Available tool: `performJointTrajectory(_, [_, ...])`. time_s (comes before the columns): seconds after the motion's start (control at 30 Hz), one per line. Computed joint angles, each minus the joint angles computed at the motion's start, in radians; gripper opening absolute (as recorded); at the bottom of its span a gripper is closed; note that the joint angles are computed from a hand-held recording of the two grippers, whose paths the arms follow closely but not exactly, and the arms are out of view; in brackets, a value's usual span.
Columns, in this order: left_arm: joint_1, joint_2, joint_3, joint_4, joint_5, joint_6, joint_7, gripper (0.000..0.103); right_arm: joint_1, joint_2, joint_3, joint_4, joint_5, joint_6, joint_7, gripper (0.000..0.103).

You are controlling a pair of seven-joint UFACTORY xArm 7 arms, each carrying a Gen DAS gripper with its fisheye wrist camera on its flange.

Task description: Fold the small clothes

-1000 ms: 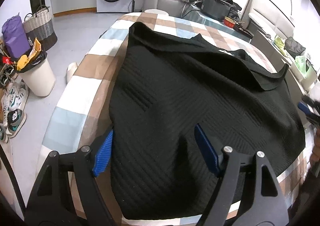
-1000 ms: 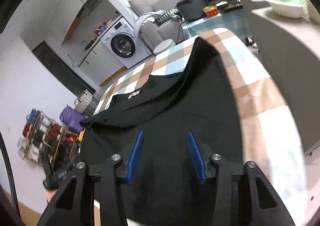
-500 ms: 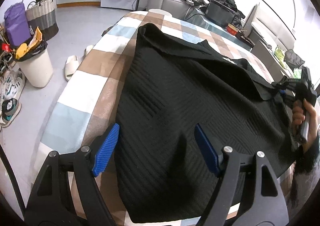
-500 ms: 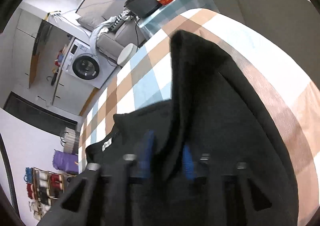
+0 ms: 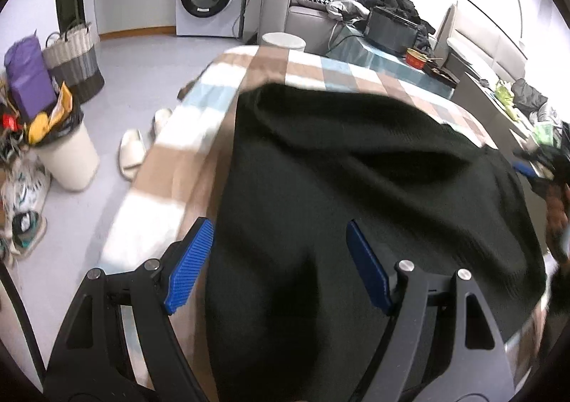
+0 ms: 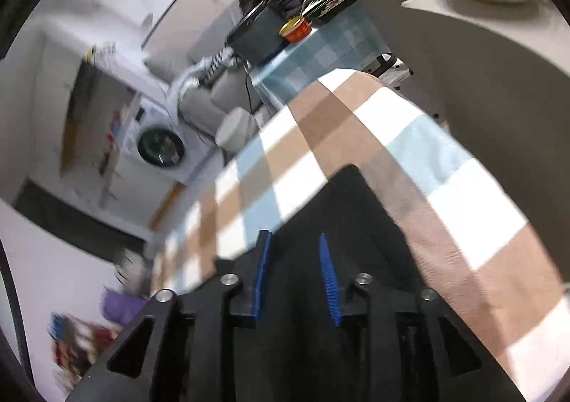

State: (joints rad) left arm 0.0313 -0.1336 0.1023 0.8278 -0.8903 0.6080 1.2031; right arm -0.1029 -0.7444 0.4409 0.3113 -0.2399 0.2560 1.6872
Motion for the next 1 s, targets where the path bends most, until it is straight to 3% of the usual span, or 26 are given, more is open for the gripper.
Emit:
performJointTrajectory(0.07, [-0.011,0.050,-0.022,0.058,0.034,-0.012,-0.033,0.075,0.068,-0.003,-0.051,0.002,0.007,0.053,-0.069,0.037])
performJointTrajectory(0.17, [-0.025,0.104,-0.072,0.106,0.194,-0.104,-0.147,0.075,0.142,-0.042,-0.083,-0.013,0.012,0.115,-0.148,0.042])
performJointTrajectory(0.3, [-0.042,0.192,-0.079,0.203,0.239,-0.078,-0.223,0.071,0.187,-0.032,-0.098,0.006,0.016,0.153,-0.227,0.046])
performJointTrajectory(0.37, [-0.001,0.228,-0.111,0.255,0.154,0.002,-0.165,0.038,0.202,-0.021,-0.104,0.011,0.020,0.152,-0.258,0.047])
performJointTrajectory(0.47, [0.024,0.264,-0.138,0.297,0.056,0.028,-0.110,0.011,0.233,-0.013,-0.119,0.021,0.037,0.172,-0.307,0.047])
performJointTrajectory(0.5, [0.042,0.277,-0.144,0.318,-0.018,0.060,-0.072,0.011,0.236,-0.007,-0.124,0.020,0.041,0.170,-0.319,0.047])
performJointTrajectory(0.57, [0.092,0.294,-0.184,0.344,-0.132,0.065,-0.047,0.011,0.245,-0.019,-0.128,0.013,0.053,0.172,-0.334,0.047])
performJointTrajectory(0.6, [0.054,0.304,-0.148,0.354,-0.173,0.005,-0.068,0.011,0.247,-0.026,-0.127,0.010,0.056,0.173,-0.339,0.047])
performJointTrajectory(0.67, [0.050,0.321,-0.154,0.362,-0.176,-0.089,-0.136,0.011,0.246,-0.041,-0.123,0.005,0.060,0.188,-0.347,0.047])
performJointTrajectory(0.73, [0.063,0.346,-0.149,0.391,-0.131,-0.066,-0.210,0.011,0.248,-0.057,-0.124,0.000,0.064,0.207,-0.358,0.047])
performJointTrajectory(0.8, [0.069,0.349,-0.155,0.390,-0.071,-0.062,-0.217,0.017,0.254,-0.066,-0.128,-0.002,0.070,0.230,-0.369,0.047])
performJointTrajectory(0.87, [0.063,0.343,-0.155,0.376,0.009,-0.073,-0.243,0.044,0.259,-0.064,-0.136,-0.002,0.071,0.243,-0.393,0.047])
performJointTrajectory(0.93, [0.063,0.338,-0.153,0.371,0.079,-0.058,-0.279,0.063,0.263,-0.048,-0.141,0.015,0.064,0.273,-0.430,0.047])
performJointTrajectory(1.0, [0.062,0.331,-0.151,0.360,0.150,-0.025,-0.310,0.070,0.263,-0.029,-0.142,0.030,0.055,0.289,-0.462,0.049])
